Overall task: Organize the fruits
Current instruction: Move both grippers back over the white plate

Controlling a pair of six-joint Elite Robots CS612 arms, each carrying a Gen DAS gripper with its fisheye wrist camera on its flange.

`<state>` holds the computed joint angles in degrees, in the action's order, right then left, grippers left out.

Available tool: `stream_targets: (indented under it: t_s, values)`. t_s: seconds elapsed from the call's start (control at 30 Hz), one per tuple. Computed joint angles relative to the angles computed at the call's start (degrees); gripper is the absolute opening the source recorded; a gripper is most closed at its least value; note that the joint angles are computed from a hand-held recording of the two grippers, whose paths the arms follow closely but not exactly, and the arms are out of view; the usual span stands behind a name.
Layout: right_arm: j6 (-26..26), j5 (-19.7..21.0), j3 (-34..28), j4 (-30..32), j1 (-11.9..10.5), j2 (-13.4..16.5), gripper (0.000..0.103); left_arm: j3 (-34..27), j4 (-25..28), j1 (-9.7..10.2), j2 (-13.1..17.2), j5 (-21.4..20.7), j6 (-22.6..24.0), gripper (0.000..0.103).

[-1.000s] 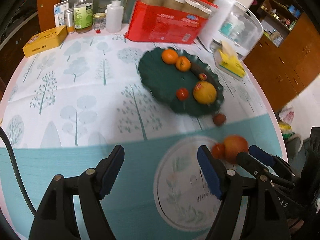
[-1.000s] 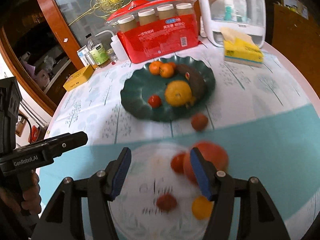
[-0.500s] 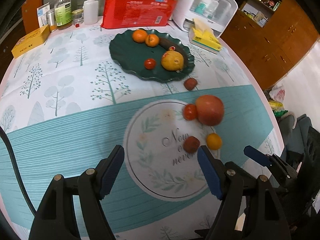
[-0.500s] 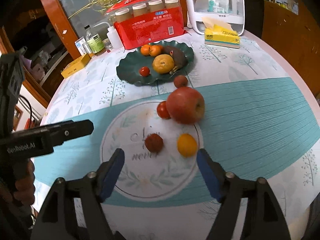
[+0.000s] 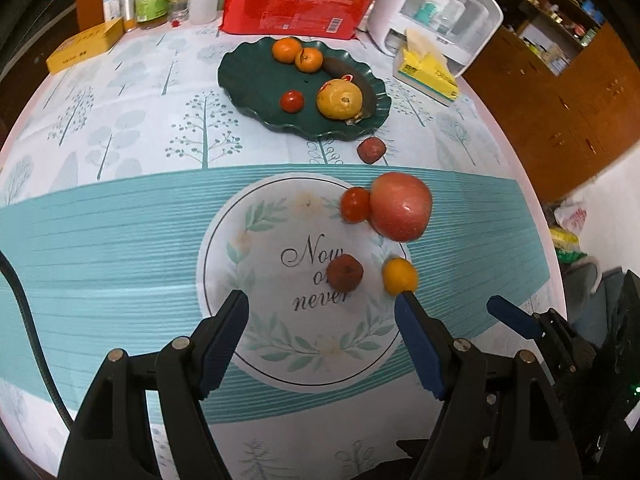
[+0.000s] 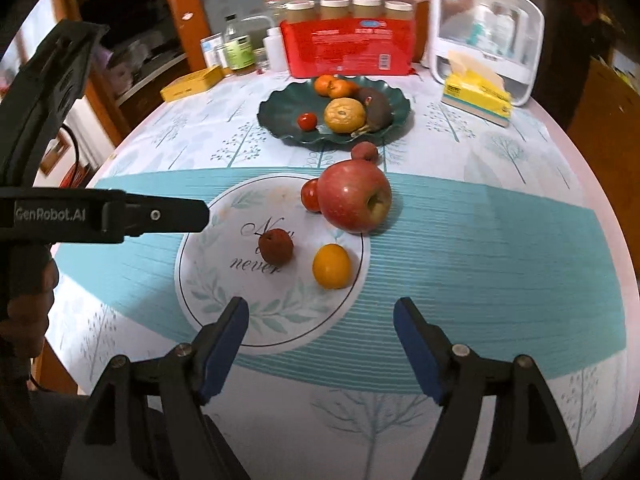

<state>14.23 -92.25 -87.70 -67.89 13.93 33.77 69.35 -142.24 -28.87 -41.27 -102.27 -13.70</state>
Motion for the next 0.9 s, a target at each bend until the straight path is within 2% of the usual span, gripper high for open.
stream_targets:
  t_s: [0.47, 0.7, 0.9]
  values:
    - [-17.55, 8.98, 0.52, -1.76, -3.48, 0.45, 0.074, 0.54, -1.61, -2.22, 0.89, 5.54, -12.37, 0.073]
    - [-21.84, 14.01, 1.92, -1.38, -4.35, 0.63, 0.063, 0.18, -1.76, -2.7, 1.84, 6.24, -15.91, 0.067]
    - [-22.47, 17.25, 2.91, 0.5, -4.98, 0.75, 0.053, -0.56, -2.36, -2.74, 3.05, 5.65, -18.37, 0.057]
